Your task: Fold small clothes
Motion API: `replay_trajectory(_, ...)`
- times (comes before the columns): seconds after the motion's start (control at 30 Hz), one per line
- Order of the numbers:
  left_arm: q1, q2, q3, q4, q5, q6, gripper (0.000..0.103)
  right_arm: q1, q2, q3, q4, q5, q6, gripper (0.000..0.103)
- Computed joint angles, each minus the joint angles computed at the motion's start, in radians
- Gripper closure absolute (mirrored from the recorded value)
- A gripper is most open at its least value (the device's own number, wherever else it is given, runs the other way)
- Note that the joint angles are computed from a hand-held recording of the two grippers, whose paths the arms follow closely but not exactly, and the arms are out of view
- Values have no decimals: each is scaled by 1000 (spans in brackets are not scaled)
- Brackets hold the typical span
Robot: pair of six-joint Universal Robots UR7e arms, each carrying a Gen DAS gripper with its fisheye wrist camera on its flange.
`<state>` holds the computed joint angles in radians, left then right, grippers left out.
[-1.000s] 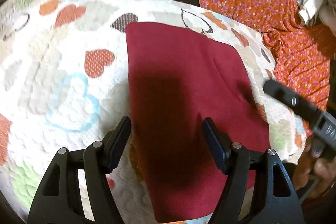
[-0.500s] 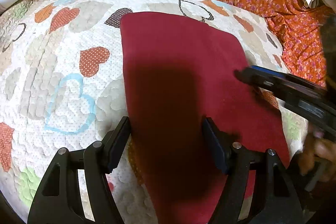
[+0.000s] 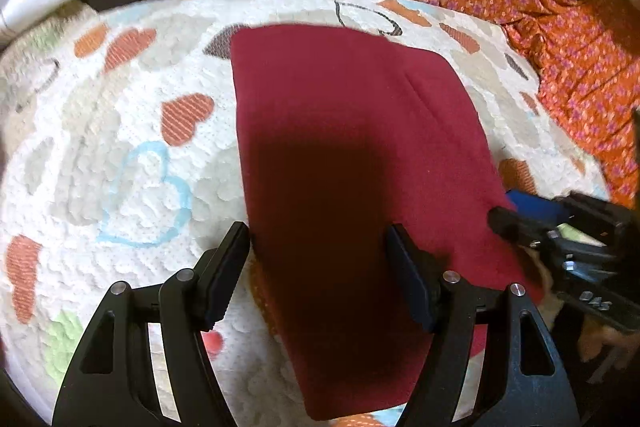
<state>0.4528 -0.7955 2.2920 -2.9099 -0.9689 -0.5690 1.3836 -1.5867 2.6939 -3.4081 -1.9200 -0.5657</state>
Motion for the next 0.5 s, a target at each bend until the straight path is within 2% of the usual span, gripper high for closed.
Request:
replay_trajectory(0.1,-47,8,15,6,81,-2,32,51,-9,16,-40,-41,9,74)
replay_trajectory(0.17,-84,16,31,-5,152,-16,32,68,-38,33,-68,-29,28,74)
replay_trajectory(0.23,-104,22,38,-15,203,-41,32,101,-28,46,-154,-49,60,72)
replay_trajectory(0.37,-111,-3,50,-42,220,-94,32,142,19,48,-264,-93,108,70)
replay_trajectory(0.5,-128,-25,69,-67,243,-116,32,179,58,37,-284,-140,146,68)
